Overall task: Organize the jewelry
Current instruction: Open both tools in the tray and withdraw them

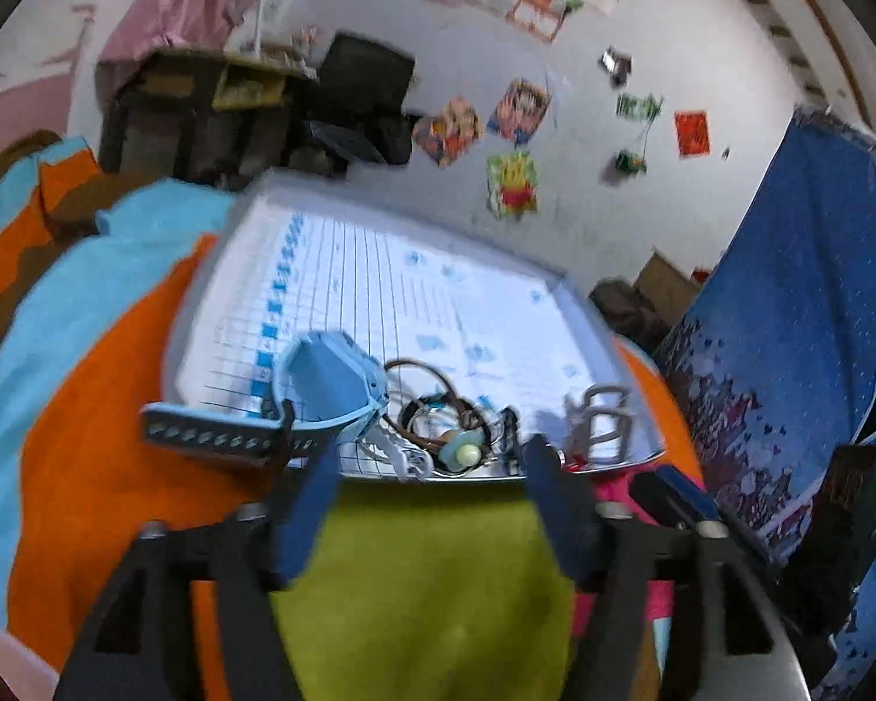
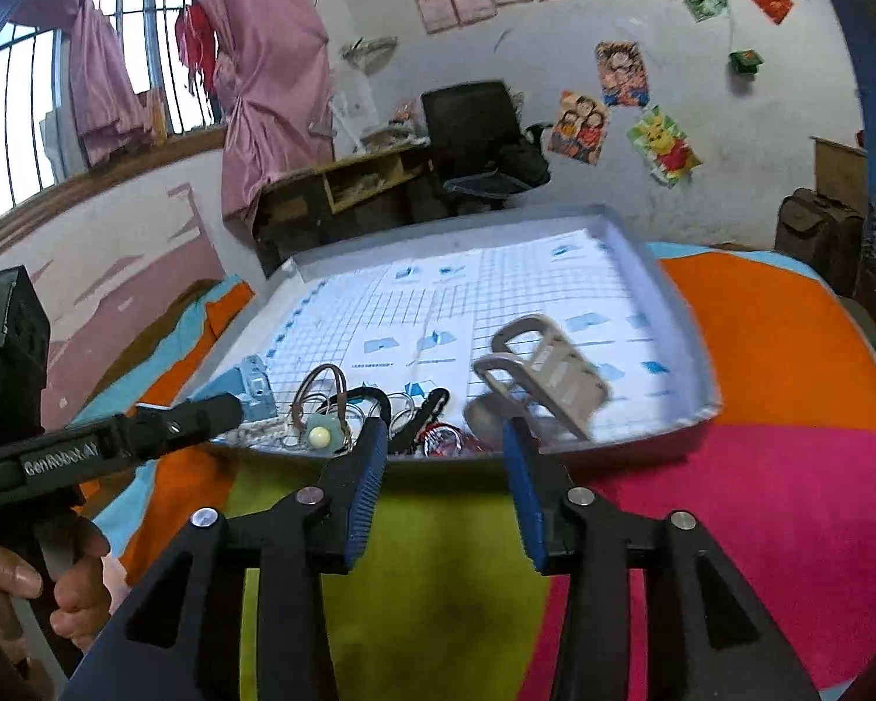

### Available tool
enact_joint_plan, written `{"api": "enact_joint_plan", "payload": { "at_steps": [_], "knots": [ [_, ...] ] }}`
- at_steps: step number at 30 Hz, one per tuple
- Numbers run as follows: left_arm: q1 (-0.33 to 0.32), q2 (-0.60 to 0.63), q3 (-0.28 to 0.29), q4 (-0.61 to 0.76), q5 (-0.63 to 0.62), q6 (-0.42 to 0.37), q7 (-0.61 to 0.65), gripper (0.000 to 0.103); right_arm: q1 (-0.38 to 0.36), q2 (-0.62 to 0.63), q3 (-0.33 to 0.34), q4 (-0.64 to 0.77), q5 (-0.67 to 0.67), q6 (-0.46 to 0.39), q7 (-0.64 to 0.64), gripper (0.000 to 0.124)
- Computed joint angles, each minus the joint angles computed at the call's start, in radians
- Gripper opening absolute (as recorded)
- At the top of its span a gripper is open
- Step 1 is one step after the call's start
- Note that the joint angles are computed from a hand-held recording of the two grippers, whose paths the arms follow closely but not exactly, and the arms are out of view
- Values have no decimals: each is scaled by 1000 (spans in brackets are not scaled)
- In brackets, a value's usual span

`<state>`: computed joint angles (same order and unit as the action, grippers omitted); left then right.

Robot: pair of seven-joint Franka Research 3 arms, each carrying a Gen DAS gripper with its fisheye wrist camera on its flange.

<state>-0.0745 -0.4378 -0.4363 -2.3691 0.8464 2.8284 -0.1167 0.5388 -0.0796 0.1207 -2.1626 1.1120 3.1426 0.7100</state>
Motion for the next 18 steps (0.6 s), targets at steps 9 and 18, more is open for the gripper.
{"api": "enact_joint_plan", "payload": {
  "at_steps": [9,18],
  "knots": [
    [-96,-293,-146,-87,-9,-304,-50,103,136,-275,-58,-166,453,115,-451,77],
    [-267,-399,-258,-82,-82,-635,-17,103,22,-633,123,-476,266,74,-182,93]
  ]
}}
